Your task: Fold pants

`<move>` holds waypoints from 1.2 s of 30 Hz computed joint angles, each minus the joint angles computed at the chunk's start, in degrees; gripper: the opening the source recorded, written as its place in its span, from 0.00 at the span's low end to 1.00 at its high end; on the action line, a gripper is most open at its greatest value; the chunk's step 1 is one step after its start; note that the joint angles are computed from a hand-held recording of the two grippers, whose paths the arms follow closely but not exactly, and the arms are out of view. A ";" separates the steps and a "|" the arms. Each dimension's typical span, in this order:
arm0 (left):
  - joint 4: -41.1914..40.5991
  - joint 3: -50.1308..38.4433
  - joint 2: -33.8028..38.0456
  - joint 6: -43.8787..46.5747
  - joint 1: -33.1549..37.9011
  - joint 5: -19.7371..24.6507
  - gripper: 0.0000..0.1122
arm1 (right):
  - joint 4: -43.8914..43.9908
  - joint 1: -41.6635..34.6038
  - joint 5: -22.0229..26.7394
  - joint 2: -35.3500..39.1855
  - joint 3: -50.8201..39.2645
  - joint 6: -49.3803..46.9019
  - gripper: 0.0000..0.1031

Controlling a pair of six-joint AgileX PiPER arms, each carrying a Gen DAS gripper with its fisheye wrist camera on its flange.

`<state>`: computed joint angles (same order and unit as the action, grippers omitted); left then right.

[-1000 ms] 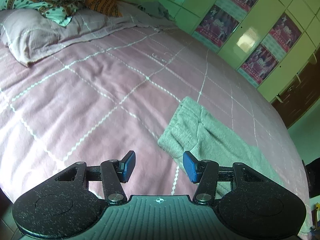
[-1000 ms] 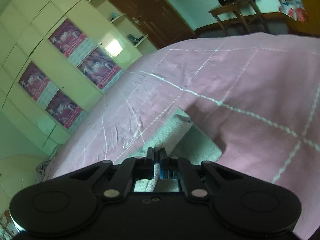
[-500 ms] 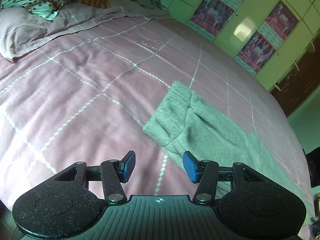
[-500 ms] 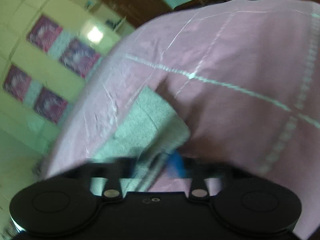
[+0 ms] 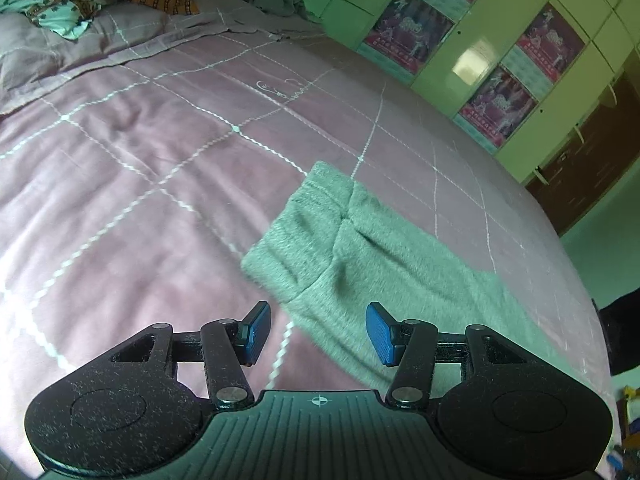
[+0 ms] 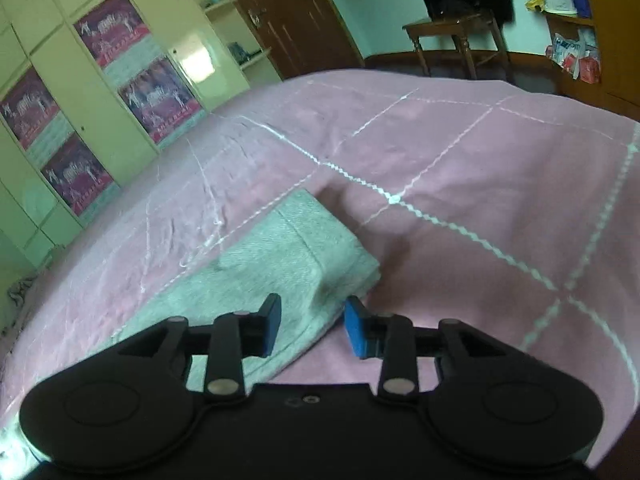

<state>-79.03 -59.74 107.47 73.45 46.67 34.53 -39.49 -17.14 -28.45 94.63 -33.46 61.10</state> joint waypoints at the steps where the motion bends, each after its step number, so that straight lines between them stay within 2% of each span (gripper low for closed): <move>1: -0.21 -0.75 0.62 -0.55 -0.74 -0.57 0.48 | -2.28 -0.56 -1.54 -0.32 1.00 2.24 0.36; 3: -1.15 -1.95 1.77 -1.69 -1.97 -1.86 0.55 | -2.85 -0.36 -2.95 -0.64 2.03 3.07 0.36; 5: 0.80 -4.13 3.61 -6.01 -3.04 -2.68 0.55 | 0.18 1.64 -2.83 -1.52 2.72 0.76 0.41; 6: 0.51 -4.83 4.44 -6.33 -3.17 -2.22 0.55 | 3.40 3.11 -3.19 -2.17 3.52 -1.39 0.44; 8: -0.61 -6.35 6.23 -5.41 -3.16 0.34 0.55 | 3.65 3.78 -3.02 -1.79 3.06 -1.08 0.48; 10: -1.38 -6.92 6.65 -5.63 -4.00 -0.82 0.49 | 4.91 4.43 -1.94 -2.11 3.07 -2.36 0.48; 11: -2.64 -6.94 6.73 -5.18 -4.03 -0.96 0.40 | 4.68 3.94 -2.74 -2.25 3.52 -2.44 0.48; 14: -7.34 -6.38 7.53 -2.19 -3.30 -0.56 0.32 | 4.65 2.78 -4.55 -1.96 4.65 -1.60 0.49; 15: -6.76 -6.47 7.82 -2.65 -3.54 -1.63 0.27 | 4.63 2.53 -4.99 -1.89 5.04 -1.31 0.49; 17: -1.73 -8.13 8.79 -6.30 -4.31 -3.25 0.26 | 4.89 2.66 -4.88 -1.80 5.07 -1.43 0.49; 19: 0.29 -9.11 8.52 -7.05 -4.61 -3.97 0.21 | 5.65 3.49 -3.70 -1.98 4.93 -2.43 0.49; 22: -10.51 -5.98 4.78 3.66 -2.55 -0.99 0.18 | 7.31 5.06 -2.05 -2.18 4.43 -4.14 0.49; 23: -11.87 -5.43 4.10 5.48 -2.28 -0.50 0.18 | 7.65 5.15 -2.17 -2.29 4.61 -4.47 0.49; 24: -10.93 -6.11 4.36 5.54 -2.67 -0.89 0.18 | 7.35 4.85 -2.53 -2.41 4.83 -4.24 0.49; 26: -2.19 -9.75 8.07 -1.22 -4.94 -5.74 0.18 | 7.55 4.20 -3.71 -2.40 5.43 -4.02 0.49; 28: 4.87 -12.29 10.19 -8.87 -5.08 -4.79 0.18 | 6.03 3.17 -4.47 -1.84 5.17 -2.57 0.49; 29: 4.99 -12.19 9.83 -9.25 -4.88 -4.27 0.18 | 5.40 3.05 -3.88 -1.58 4.68 -1.81 0.49; 32: 3.30 -10.87 8.88 -8.61 -3.58 -1.61 0.26 | 4.91 3.44 -2.85 -1.79 4.24 -1.81 0.49; 34: 5.96 -10.13 7.61 -9.69 -2.88 -0.99 0.37 | 4.96 3.41 -3.33 -1.76 4.32 -2.49 0.50; 36: 6.86 -7.41 4.72 -7.92 -1.30 -1.04 0.56 | 6.25 3.43 -3.60 -2.38 4.81 -4.02 0.51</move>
